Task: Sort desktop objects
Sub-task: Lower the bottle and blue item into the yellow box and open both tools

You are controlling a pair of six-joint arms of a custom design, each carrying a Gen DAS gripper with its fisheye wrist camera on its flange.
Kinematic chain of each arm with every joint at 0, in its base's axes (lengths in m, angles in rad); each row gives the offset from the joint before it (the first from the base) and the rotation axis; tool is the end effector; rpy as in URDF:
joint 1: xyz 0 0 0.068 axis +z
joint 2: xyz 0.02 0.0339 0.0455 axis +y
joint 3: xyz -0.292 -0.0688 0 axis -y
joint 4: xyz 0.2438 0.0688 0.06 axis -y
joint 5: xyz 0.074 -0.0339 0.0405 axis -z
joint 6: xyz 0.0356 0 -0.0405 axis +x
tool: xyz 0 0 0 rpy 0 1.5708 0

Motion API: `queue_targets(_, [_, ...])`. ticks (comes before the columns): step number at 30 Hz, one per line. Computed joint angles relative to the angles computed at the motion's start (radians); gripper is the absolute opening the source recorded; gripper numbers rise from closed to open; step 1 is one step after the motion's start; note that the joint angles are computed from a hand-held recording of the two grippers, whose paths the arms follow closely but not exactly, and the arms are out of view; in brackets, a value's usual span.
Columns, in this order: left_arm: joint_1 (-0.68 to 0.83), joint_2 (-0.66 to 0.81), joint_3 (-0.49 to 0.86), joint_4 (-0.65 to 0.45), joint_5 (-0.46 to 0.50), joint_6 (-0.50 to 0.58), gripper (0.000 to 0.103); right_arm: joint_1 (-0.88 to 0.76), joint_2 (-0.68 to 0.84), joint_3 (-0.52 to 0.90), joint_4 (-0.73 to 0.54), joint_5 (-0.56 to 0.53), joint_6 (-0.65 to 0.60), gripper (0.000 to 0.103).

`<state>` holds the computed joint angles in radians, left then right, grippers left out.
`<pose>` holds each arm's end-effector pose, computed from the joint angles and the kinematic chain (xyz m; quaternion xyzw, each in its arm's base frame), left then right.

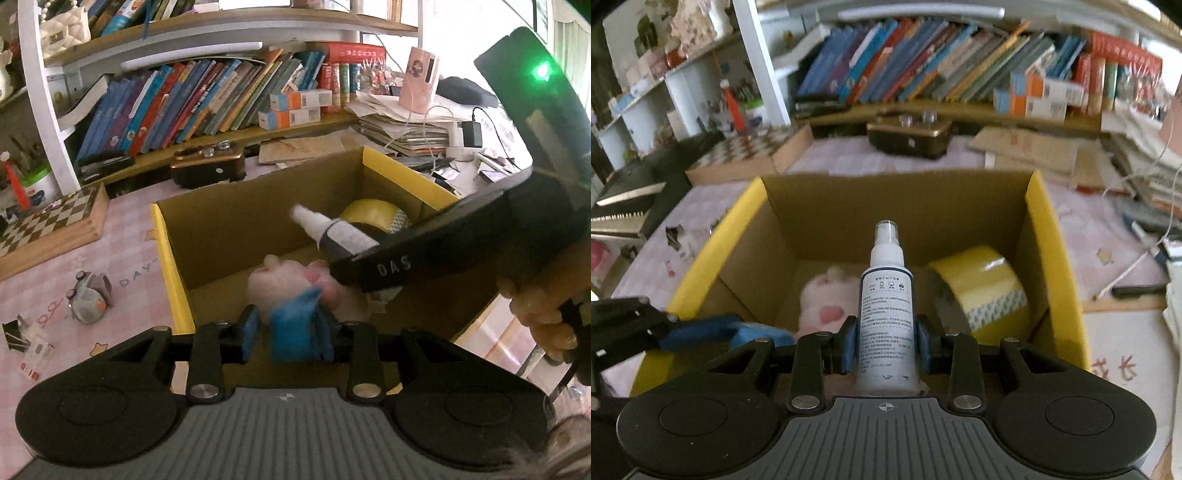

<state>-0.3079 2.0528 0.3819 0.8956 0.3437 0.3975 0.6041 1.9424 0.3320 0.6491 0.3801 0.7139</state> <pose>0.2513 -0.0925 0.0484 0.3759 0.8296 -0.1404 0.3883 0.2031 0.1241 0.0518 0.1080 0.9322 0.0380 0.3433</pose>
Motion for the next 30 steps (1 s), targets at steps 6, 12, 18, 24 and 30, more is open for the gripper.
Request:
queue_targets(6, [-0.003, -0.003, -0.03, 0.063, 0.015, -0.004, 0.076, -0.024, -0.003, -0.009, 0.019, -0.031, -0.014, 0.035])
queue_targets(12, [0.001, -0.032, -0.099, 0.171, 0.026, -0.02, 0.085, -0.012, -0.036, -0.043, 0.087, 0.003, -0.019, 0.054])
queue_targets(18, [0.059, -0.104, -0.18, 0.28, 0.052, -0.076, 0.094, 0.054, -0.13, -0.079, 0.095, 0.11, -0.014, 0.068])
queue_targets(24, [0.169, -0.186, -0.251, 0.319, 0.112, -0.089, 0.099, 0.151, -0.22, -0.104, 0.036, 0.246, 0.056, 0.07])
queue_targets(30, [0.321, -0.247, -0.302, 0.306, 0.206, -0.071, 0.1, 0.287, -0.32, -0.112, -0.148, 0.4, 0.218, 0.07])
